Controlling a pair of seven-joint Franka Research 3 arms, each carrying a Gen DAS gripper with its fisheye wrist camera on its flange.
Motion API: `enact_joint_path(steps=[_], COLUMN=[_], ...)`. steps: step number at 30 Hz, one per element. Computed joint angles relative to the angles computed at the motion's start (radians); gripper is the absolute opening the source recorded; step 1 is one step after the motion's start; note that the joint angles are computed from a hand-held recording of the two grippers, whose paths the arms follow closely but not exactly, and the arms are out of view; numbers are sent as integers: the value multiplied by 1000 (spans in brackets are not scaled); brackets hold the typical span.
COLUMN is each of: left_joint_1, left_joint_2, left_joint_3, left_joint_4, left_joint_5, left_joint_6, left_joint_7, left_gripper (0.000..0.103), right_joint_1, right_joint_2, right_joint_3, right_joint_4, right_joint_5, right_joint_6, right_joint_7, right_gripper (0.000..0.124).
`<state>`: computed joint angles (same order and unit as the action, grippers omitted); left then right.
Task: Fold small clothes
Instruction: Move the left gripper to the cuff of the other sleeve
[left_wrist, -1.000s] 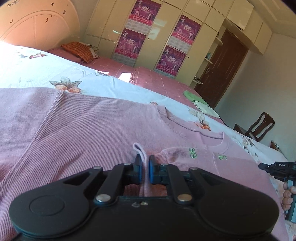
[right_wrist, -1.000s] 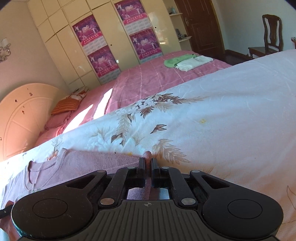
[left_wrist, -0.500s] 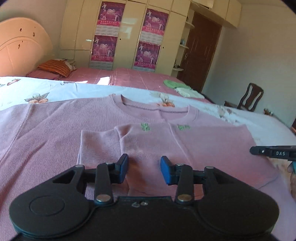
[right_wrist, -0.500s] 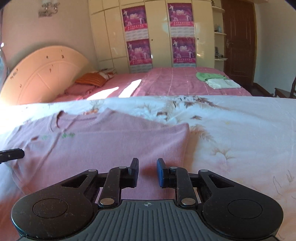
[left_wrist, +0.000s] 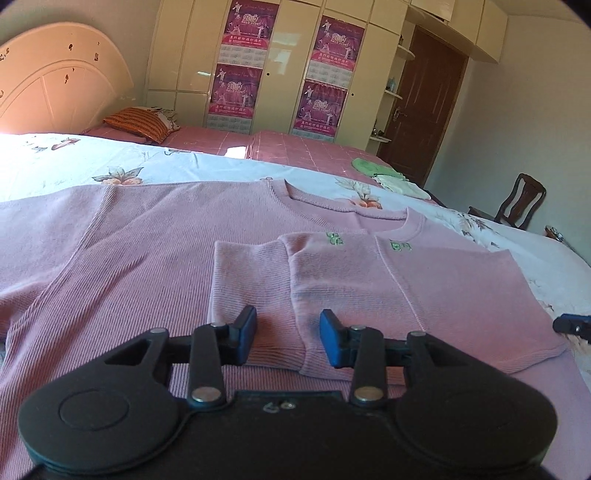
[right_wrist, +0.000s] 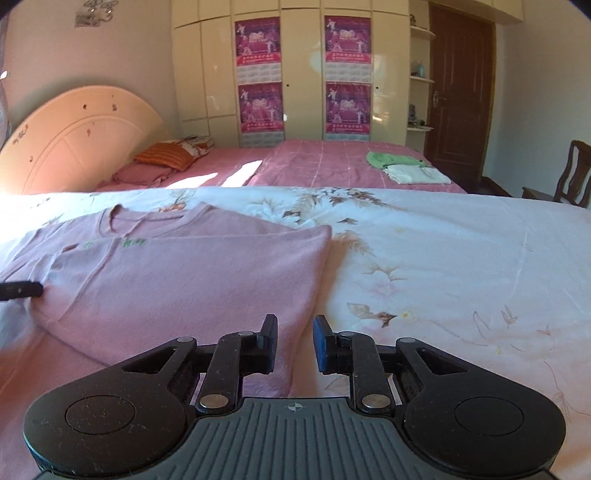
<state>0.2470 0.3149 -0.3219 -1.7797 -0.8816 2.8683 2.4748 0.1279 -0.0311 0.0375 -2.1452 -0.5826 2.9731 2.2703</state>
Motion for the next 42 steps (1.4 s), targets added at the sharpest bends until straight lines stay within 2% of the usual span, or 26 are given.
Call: enact_joint_path(steps=[1, 2, 3, 5, 12, 14, 16, 19, 21, 22, 24, 26, 27, 28, 29, 31, 33, 37, 42], left_joint_1=[-5, -5, 2, 9, 10, 20, 36, 38, 81, 97, 116, 131, 143, 157, 167, 187, 232, 323, 447], left_joint_2=[0, 0, -2, -5, -9, -7, -2, -24, -56, -71, -93, -102, -100, -93, -85, -52, -5, 107, 225], left_joint_3=[3, 1, -7, -19, -32, -39, -41, -6, -24, -13, 37, 100, 138, 174, 203, 256, 283, 297, 211], left_joint_4=[-2, -4, -11, -21, -38, -32, -14, 2, -22, -31, -45, -51, -45, -31, -23, 18, 80, 230, 399], left_joint_5=[9, 11, 3, -12, 0, -10, -15, -1, -154, -205, -246, -263, -265, -274, -272, -210, -174, -139, -184], left_joint_6=[6, 13, 22, 39, 74, 56, 1, -84, -72, -86, -105, -121, -135, -149, -146, -124, -145, -187, -326], left_joint_7=[-3, 1, 23, 58, 73, 88, 130, 140, 295, 330, 304, 224, 162, 114, 82, -33, -167, -349, -382], left_gripper=[38, 38, 38, 38, 38, 41, 45, 49, 51, 51, 51, 48, 47, 43, 43, 42, 42, 42, 39], right_joint_1=[7, 12, 14, 25, 45, 50, 58, 70, 75, 76, 87, 104, 117, 131, 147, 184, 224, 295, 362], right_joint_2=[10, 19, 21, 23, 26, 28, 31, 19, -6, -13, -16, 0, 16, 32, 50, 100, 157, 277, 392], right_joint_3=[9, 8, 3, 0, -7, -5, -3, 2, 13, 21, 43, 58, 65, 70, 71, 67, 56, 36, 10], right_joint_4=[17, 21, 21, 28, 40, 48, 62, 75, 66, 63, 72, 95, 116, 137, 159, 218, 288, 445, 611], right_joint_5=[-11, -38, -79, -73, -152, -172, -187, -203, -246, -255, -266, -250, -239, -255, -279, -293, -293, -231, -130], right_joint_6=[-65, -79, -73, -96, -137, -159, -189, -238, -252, -254, -273, -286, -296, -301, -299, -291, -285, -299, -331], right_joint_7=[-9, 9, 55, 71, 140, 154, 167, 225, 304, 328, 370, 385, 395, 427, 459, 492, 524, 529, 488], right_gripper=[21, 21, 21, 21, 21, 21, 21, 21, 21, 21, 21, 24, 32, 55, 63, 62, 62, 62, 62])
